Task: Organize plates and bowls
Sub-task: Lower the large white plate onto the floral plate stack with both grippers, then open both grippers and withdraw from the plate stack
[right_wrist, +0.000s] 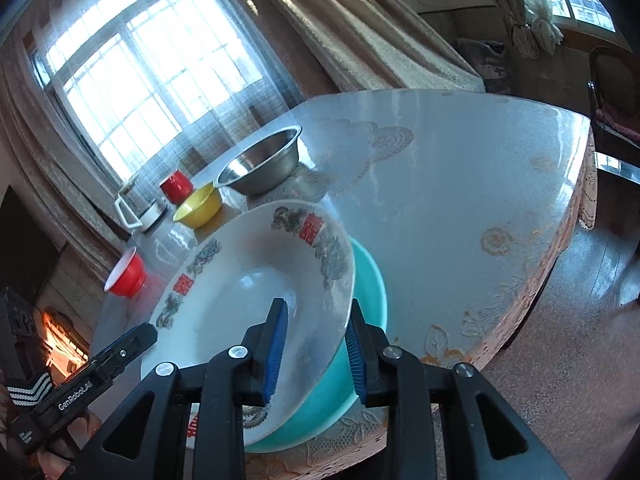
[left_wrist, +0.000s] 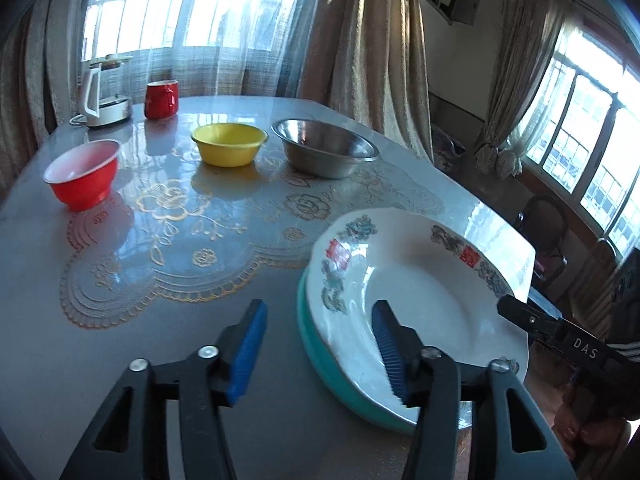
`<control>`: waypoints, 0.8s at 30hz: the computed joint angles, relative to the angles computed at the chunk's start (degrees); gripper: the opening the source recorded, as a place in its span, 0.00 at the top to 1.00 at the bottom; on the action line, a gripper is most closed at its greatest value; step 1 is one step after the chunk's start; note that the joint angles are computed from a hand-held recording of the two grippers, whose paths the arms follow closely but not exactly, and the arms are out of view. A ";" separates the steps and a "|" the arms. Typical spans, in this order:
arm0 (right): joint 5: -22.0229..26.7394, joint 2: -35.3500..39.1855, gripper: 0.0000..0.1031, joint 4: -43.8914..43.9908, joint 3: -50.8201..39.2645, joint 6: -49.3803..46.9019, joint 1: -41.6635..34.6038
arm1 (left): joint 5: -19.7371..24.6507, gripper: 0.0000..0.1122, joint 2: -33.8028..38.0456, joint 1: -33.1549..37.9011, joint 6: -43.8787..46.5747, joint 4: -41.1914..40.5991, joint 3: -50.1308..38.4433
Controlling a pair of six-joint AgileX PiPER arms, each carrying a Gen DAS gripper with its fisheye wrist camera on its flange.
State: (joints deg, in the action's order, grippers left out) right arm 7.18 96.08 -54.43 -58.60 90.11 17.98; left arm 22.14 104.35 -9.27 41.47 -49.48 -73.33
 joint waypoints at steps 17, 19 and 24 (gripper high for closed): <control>5.65 1.29 0.65 16.91 -6.19 -17.62 -0.09 | -0.46 0.29 2.86 -0.11 -44.02 42.54 -6.55; 5.94 1.74 0.65 20.57 -7.31 -21.41 -0.60 | 0.46 0.28 3.53 -0.29 -46.09 45.00 -7.79; 7.52 2.51 0.65 28.12 -10.69 -30.31 -1.28 | 3.08 0.27 5.55 -0.72 -49.67 49.34 -11.26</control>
